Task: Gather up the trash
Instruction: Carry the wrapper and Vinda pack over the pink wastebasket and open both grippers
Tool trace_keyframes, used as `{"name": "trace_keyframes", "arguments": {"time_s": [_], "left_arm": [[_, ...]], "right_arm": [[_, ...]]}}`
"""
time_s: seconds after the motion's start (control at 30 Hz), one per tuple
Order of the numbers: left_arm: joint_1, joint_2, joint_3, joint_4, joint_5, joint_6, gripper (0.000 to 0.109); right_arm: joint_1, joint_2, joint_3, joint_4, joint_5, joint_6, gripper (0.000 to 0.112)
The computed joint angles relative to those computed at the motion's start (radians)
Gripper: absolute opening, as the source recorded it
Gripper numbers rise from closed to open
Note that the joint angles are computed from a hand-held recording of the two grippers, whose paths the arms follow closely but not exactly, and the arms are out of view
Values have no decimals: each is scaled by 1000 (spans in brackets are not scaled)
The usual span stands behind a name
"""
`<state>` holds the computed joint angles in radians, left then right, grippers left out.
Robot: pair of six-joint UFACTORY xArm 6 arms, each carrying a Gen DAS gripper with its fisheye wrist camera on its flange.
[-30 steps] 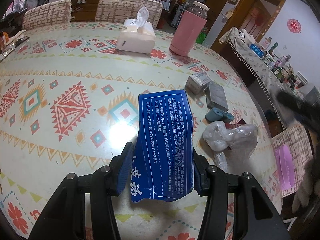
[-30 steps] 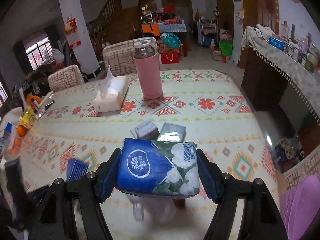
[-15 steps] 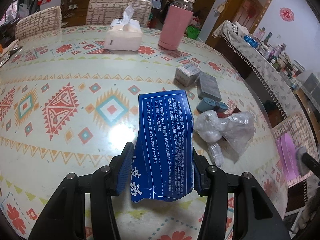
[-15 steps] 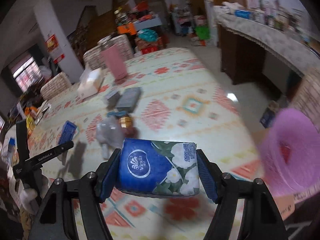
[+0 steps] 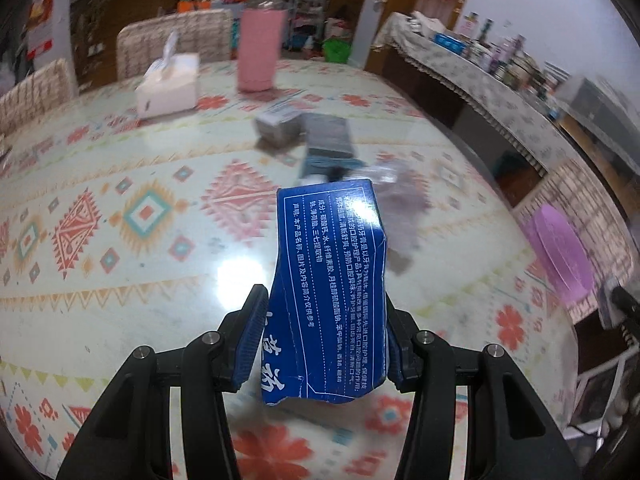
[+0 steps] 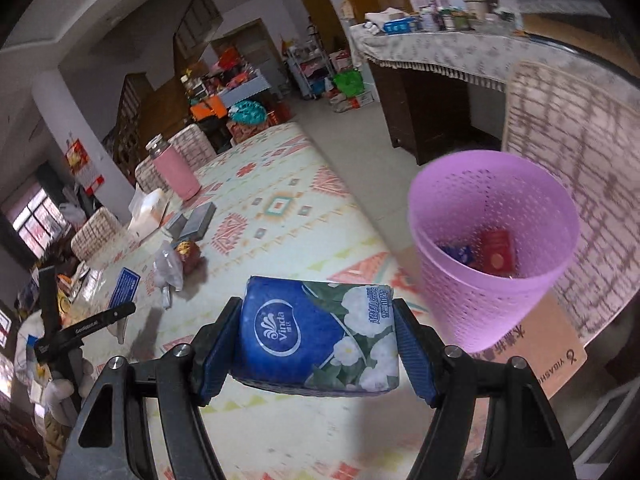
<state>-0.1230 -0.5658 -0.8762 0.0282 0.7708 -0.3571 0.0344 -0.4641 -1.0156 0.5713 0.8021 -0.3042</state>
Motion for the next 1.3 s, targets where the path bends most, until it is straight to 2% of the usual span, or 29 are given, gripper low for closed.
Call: {"name": "trace_keyframes", "arguments": {"time_s": [0.1,0.2,0.37,0.6,0.73,1.03,1.3], "left_arm": [[-60,9,-34,1,27,-11,50],[-135,49,-100,66,55,-47,50],[-228,139,-212,88,62,-53,50],[-322,338,-385,71,92,-41,50],[-361,463,-513,26,126,-3,50],[-439,784,-921,-11,226,73,50],[-458,1136,-1446,-105,385,119,50]], "right_arm": [[-49,-7,16,58,11,-49,77],[-96,1,21,116,30,-97,77],[-191,30,10,198,63,-171,77],[-299,94,-21,277,90,-229,78],[-332,150,-60,304,102,-244,78],[-367,277,-188,337,92,-251,79],[-379,382,-301,317,74,-217,79]]}}
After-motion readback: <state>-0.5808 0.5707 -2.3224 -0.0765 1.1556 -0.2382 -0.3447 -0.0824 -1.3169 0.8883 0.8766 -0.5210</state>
